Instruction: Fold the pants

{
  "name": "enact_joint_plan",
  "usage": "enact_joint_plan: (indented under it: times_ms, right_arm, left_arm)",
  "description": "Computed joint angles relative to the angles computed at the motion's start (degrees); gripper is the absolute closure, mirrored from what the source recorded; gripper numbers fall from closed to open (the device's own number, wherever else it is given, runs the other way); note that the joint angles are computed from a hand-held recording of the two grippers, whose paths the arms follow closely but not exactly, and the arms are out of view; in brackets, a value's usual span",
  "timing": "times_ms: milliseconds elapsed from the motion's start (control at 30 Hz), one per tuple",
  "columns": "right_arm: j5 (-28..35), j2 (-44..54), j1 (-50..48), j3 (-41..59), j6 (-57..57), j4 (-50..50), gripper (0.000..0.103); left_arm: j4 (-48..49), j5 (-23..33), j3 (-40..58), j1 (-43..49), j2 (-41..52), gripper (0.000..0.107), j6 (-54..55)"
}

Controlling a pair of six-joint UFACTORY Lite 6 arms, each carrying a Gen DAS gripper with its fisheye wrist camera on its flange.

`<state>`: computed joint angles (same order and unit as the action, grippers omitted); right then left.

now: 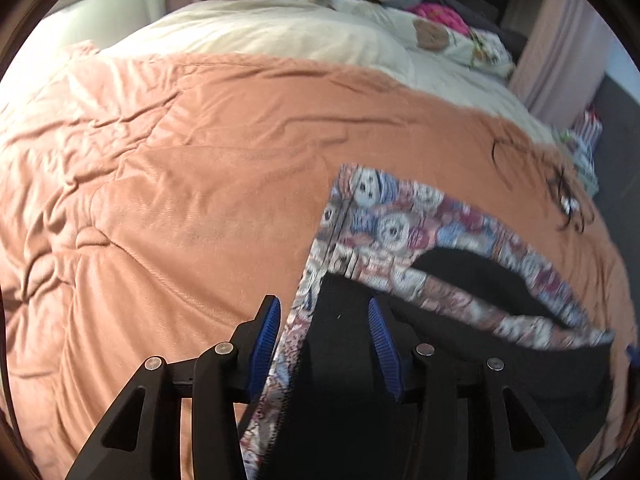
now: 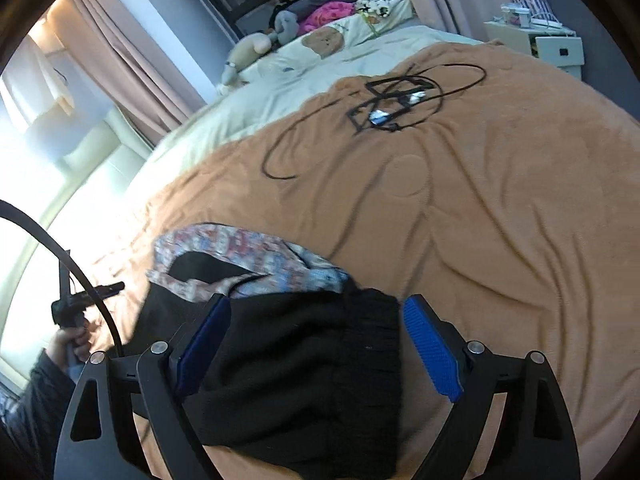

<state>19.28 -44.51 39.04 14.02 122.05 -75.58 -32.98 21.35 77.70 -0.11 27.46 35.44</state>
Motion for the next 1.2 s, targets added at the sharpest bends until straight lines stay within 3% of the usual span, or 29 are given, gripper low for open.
enact_joint_plan:
  times_ms: [133, 267, 433, 533, 600, 733, 867, 933, 1033, 1200]
  right_arm:
    - [5.7, 6.2, 4.0, 4.9, -4.5, 4.0, 0.015]
    - [7.2, 11.8, 5.3, 9.0, -8.5, 6.4, 0.018]
    - [1.9, 17.7, 1.3, 11.2, -8.6, 3.7, 0.018]
    - [0.0, 19.6, -0.6, 11.4, -8.1, 1.5, 0.018]
    - [-1.8, 20.6, -2.1, 11.4, -6.2, -1.1, 0.019]
    - [-3.6, 23.1, -3.8, 12.0, -4.4, -4.5, 0.033]
    - [-5.8, 23.7, -5.7, 11.6, -1.9, -7.6, 0.033]
    - [-6.5, 24.2, -6.4, 11.6, 0.3, -10.3, 0.033]
    - [-7.6, 25.6, -7.2, 12.0, 3.3, -14.1, 0.059]
    - [-4.2, 23.9, -5.1, 11.8, -0.5, -10.2, 0.065]
  left_arm:
    - [2.7, -2.0, 1.8, -2.1, 2.7, 0.058, 1.8]
    - [8.4, -1.9, 6.4, -4.3, 7.0, 0.058, -1.2]
    - [22.1, -1.5, 13.3, -6.8, 14.8, 0.058, -11.7]
    - [25.5, -2.0, 15.4, -7.2, 18.1, 0.058, -13.7]
    - [21.5, -2.5, 16.1, -6.7, 19.3, 0.059, -10.1]
    - [17.4, -5.0, 15.2, -7.0, 19.2, 0.071, -5.2]
    - [22.9, -3.6, 18.8, -8.4, 22.0, 0.071, -11.1]
    - [22.7, -3.6, 19.3, -8.6, 22.3, 0.08, -11.1]
    - [23.0, -4.3, 18.5, -8.9, 21.7, 0.095, -11.0]
    - [26.7, -7.0, 14.9, -8.5, 16.9, 0.097, -15.7]
